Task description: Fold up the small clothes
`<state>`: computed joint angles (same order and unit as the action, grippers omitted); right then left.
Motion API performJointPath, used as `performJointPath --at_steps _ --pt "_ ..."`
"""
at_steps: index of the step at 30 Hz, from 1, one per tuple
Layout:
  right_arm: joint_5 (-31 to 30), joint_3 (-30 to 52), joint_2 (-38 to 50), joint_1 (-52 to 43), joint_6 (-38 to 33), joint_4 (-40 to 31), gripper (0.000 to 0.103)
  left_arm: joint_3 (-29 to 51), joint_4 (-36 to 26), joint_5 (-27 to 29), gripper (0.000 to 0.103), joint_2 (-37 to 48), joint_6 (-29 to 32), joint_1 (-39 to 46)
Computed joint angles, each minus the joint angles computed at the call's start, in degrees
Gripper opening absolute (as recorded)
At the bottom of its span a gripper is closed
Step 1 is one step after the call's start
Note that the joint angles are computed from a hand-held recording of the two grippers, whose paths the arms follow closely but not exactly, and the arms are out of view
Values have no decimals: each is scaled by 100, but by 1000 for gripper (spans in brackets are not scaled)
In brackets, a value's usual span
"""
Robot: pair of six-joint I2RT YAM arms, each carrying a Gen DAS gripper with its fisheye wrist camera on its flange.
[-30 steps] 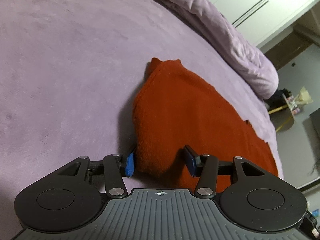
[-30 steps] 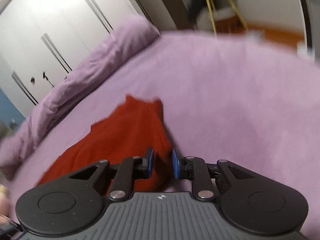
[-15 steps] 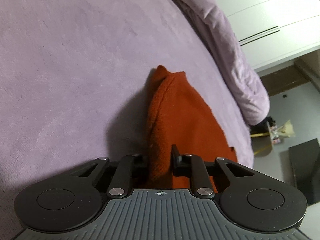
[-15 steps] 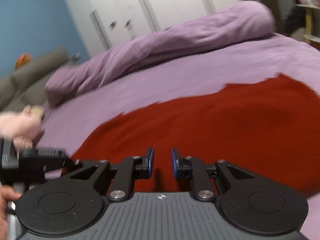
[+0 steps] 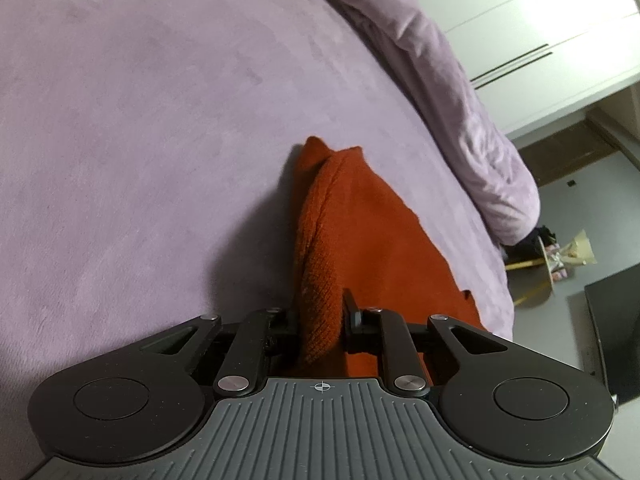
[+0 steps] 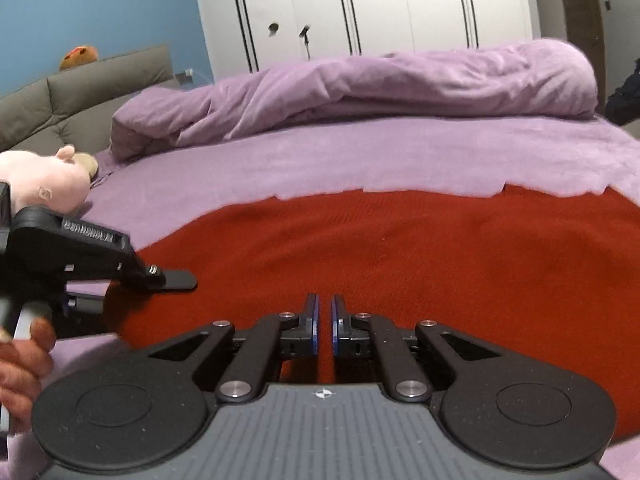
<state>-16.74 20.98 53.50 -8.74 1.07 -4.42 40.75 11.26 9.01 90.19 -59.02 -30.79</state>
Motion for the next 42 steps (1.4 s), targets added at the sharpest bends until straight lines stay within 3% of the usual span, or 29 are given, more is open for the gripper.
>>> performJointPath --at_steps 5,9,13,19,25,32,34,36,38,42 --pt "-556 353 416 -255 -212 -370 6 102 -216 76 18 -67 -10 67" --pt "-1108 377 29 -1000 -250 -712 6 209 -370 55 18 -144 85 43" --pt "-1763 304 -474 -2359 -722 -1325 6 374 -603 -117 17 -319 229 -85" --pt "-2804 564 -229 -4468 -1581 -1915 6 1403 -1614 -949 17 -354 1091 -868" --pt "-3259 852 178 -5399 -1807 -1961 6 2915 -2085 -1656 17 609 1886 -2115" --pt "-3424 1081 511 -5803 -2257 -2247 6 4337 -2765 -2031 21 2207 2155 -2972" --pt "-3429 1141 610 -5893 -2405 -2332 6 4208 -2533 -1982 32 2179 2374 -3051" --pt "-3392 1200 718 -5898 -2432 -2351 6 3896 -2247 -1561 50 1955 2613 -2980" --pt "-3415 1308 877 -5958 -2503 -2451 6 3735 -2231 -1347 50 1757 2746 -2945" --pt "-3538 1467 945 -5899 -2421 -2691 6 2907 -2019 -1595 51 890 2607 -2978"
